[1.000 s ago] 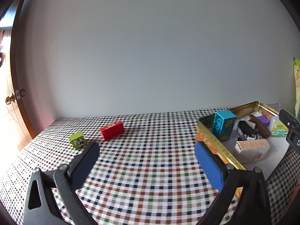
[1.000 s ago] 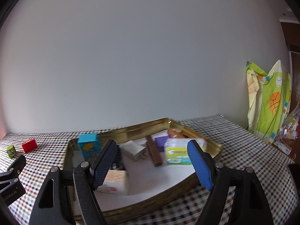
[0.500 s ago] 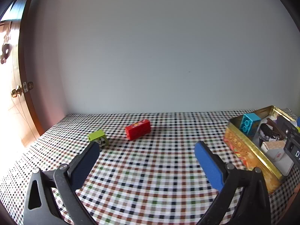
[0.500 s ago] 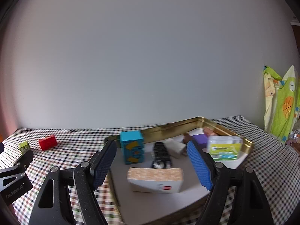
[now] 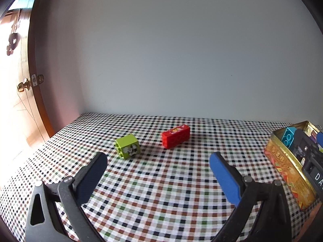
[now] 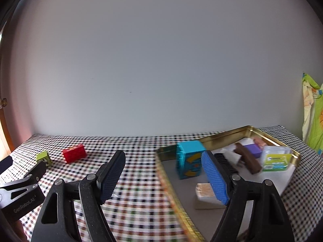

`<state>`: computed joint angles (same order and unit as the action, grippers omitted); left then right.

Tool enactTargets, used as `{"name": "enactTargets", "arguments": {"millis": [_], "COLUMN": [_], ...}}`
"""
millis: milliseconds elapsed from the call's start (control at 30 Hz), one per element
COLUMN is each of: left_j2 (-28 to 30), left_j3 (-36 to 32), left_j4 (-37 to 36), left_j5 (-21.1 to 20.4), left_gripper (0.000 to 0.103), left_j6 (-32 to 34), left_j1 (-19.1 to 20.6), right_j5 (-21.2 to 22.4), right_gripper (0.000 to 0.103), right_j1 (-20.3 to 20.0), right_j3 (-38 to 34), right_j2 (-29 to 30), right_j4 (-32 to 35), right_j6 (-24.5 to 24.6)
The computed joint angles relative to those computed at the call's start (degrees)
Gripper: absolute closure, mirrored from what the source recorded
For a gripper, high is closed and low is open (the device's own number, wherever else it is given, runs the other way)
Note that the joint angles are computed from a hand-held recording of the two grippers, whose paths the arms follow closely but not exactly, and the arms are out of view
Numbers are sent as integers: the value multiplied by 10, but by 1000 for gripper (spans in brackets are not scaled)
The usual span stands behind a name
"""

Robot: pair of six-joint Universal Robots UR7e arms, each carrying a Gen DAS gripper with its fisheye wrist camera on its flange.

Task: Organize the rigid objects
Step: 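Move the left tool to the lime-green block and right tool to the red brick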

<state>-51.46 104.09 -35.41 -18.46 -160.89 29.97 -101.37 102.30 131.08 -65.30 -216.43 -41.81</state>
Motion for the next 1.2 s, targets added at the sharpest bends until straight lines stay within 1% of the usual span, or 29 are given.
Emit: {"name": "enactTargets", "arguments": {"millis": [200,367,567,733,800,867,933,1000,1067,1133,1200], "left_j2": [-36,-74,-105,-129,-148,-167,-184,-200,-217,-226,-226], "left_j3": [30,55,71,75,83,93,103,115,128,135,134], "left_j4": [-29,-26,-10,16,12,3,-13,-41,-77,-94,-94], "left_j5": [-7,-31,-61,-82,-85,-84,-75,-66,-58,-56,-55], "left_gripper": [1,1,0,0,0,1,1,1,1,0,0], "left_j6": [21,8,-9,-27,-32,-32,-22,-3,24,32,34], "left_j1": [5,13,24,43,50,56,64,67,69,71,73], "right_j5": [-5,-6,-9,-16,-19,-20,-28,-38,-41,-53,-51], "right_gripper": [23,23,23,23,23,23,23,23,23,23,23], "right_j1": [21,37,57,71,77,82,89,95,100,106,107], "right_j3": [-11,-23,-50,-84,-97,-116,-138,-161,-184,-203,-227], "right_j2": [21,42,69,95,104,115,131,147,161,176,186], "right_j4": [18,41,98,167,198,245,281,317,356,380,433], "right_j6": [16,28,47,66,80,93,98,96,81,61,49]}}
